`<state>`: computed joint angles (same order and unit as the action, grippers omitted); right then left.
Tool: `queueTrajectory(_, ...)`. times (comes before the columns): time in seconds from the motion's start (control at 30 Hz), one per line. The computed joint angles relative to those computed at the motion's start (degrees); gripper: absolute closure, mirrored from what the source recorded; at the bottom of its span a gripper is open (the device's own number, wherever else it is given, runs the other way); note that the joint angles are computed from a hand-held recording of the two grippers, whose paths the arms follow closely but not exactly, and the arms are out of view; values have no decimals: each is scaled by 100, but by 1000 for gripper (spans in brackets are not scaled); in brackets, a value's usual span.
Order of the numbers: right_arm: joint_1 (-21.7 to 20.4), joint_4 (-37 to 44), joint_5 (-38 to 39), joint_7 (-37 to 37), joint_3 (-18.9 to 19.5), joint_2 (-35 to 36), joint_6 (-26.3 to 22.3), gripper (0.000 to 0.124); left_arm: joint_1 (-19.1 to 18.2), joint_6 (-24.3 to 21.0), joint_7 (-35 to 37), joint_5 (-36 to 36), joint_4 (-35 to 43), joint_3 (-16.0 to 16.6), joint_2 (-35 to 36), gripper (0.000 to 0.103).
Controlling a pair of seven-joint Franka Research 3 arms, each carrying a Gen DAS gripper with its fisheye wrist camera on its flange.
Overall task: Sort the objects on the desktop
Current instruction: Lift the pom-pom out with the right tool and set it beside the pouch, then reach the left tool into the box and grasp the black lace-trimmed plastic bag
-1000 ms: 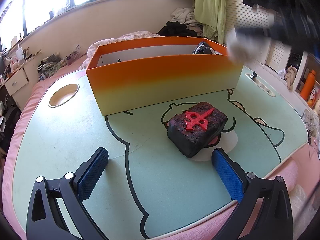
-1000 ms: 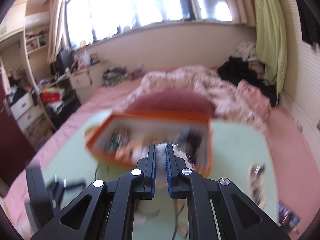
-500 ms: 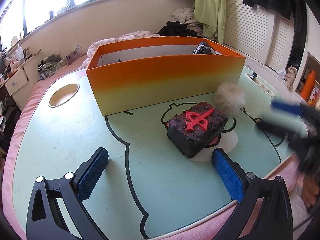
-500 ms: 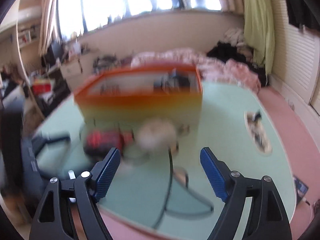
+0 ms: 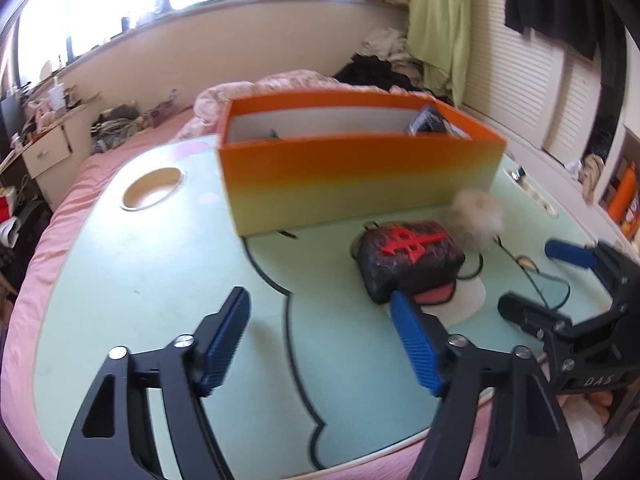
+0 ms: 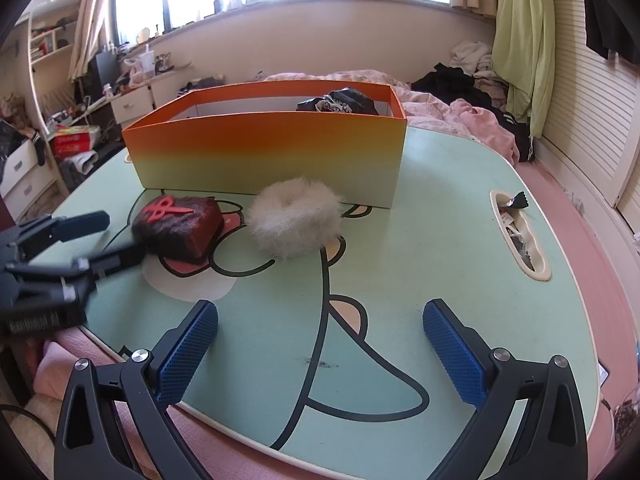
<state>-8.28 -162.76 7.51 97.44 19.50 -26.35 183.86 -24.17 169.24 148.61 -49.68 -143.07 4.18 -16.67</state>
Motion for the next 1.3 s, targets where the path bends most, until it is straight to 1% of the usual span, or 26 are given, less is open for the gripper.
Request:
queueTrajectory(0.03, 62, -18, 2, -27, -70, 24, 52, 21, -16, -99, 20, -72, 69, 62, -58, 31)
queueTrajectory(0.13, 78, -30, 28, -57, -86, 17, 57, 21, -38, -524, 171, -392, 356, 205, -182, 31)
queueTrajectory(0.2, 87, -25, 51, -64, -81, -10, 28, 21, 23, -1051, 214, -570, 683, 230, -205, 31)
queueTrajectory(0.23, 92, -45, 51, -77, -96, 12, 69, 21, 97, -1381, 133, -507, 903, 194, -144, 32)
queueTrajectory(0.27, 92, -36, 64, -74, -80, -11, 41, 21, 180, -1779, -49, -342, 1251, 123, 16, 32)
queueTrajectory(0.33, 102, -50, 68, -89, -97, -16, 48, 21, 332, -2123, -382, -99, 1750, -85, 325, 31)
queueTrajectory(0.37, 112, -57, 72, -101, -114, -8, 62, 21, 404, -2414, -766, 239, 2201, -200, 640, 32)
queueTrajectory(0.4, 117, -58, 81, -106, -117, -10, 61, 21, 527, -2622, -959, 412, 2452, -313, 816, 32)
queueTrajectory(0.47, 83, -64, 95, -121, -81, 70, 131, 21, 669, -3144, -1758, 1011, 3316, -560, 1473, 32)
queueTrajectory(0.5, 68, -49, 112, -116, -46, 51, 102, 21, 722, -3255, -1973, 1207, 3545, -658, 1655, 32)
queueTrajectory(0.53, 150, -76, 115, -164, -147, 49, 130, 21, 748, -3350, -2252, 1502, 3811, -769, 1898, 32)
queueTrajectory(0.57, 158, -78, 129, -179, -154, 47, 131, 21, 759, -3495, -2519, 1833, 4095, -871, 2152, 32)
queueTrajectory(0.6, 159, -74, 144, -186, -148, 40, 122, 21, 783, -3585, -2648, 1997, 4232, -957, 2297, 32)
queueTrajectory(0.67, 159, -82, 165, -202, -143, 37, 128, 21, 821, -3954, -2975, 2373, 4610, -1110, 2671, 32)
queueTrajectory(0.73, 169, -85, 182, -218, -152, 30, 123, 21, 843, -4112, -3373, 2716, 4799, -1225, 2891, 52)
queueTrajectory(0.77, 174, -90, 190, -226, -157, 26, 124, 21, 895, -4340, -3456, 2736, 4983, -1304, 3063, 67)
queueTrajectory(0.8, 179, -89, 200, -228, -155, 18, 115, 21, 976, -4438, -3428, 2655, 5025, -1400, 3103, 68)
queueTrajectory(0.83, 208, -165, 200, -255, -194, 83, 241, 21, 1061, -4490, -3367, 2587, 5075, -1492, 3144, 69)
queueTrajectory(0.9, 202, -163, 248, -289, -171, 77, 236, 21, 1250, -4433, -3062, 2448, 4939, -1681, 3035, 73)
queueTrajectory(0.97, 189, -125, 281, -312, -145, 110, 234, 21, 1559, -4208, -2612, 1874, 4573, -1843, 2692, 73)
queueTrajectory(1.03, 175, -124, 307, -329, -125, 107, 231, 21, 1780, -4206, -2214, 1241, 4426, -1876, 2445, 73)
queueTrajectory(1.07, 146, -117, 322, -317, -76, 100, 219, 21, 1930, -4221, -1823, 704, 4205, -1838, 2146, 73)
queueTrajectory(1.13, 146, -111, 329, -321, -66, 103, 217, 21, 1990, -4301, -1357, 138, 3976, -1663, 1805, 73)
queueTrajectory(1.17, 143, -101, 333, -321, -57, 111, 217, 21, 2065, -4412, -1012, -235, 3727, -1510, 1486, 73)
queueTrajectory(1.27, 131, -104, 342, -318, -37, 103, 213, 21, 2077, -4553, -437, -812, 3222, -1087, 957, 73)
queueTrajectory(1.3, 124, -98, 343, -317, -29, 103, 208, 21, 2060, -4511, -323, -902, 3042, -986, 811, 73)
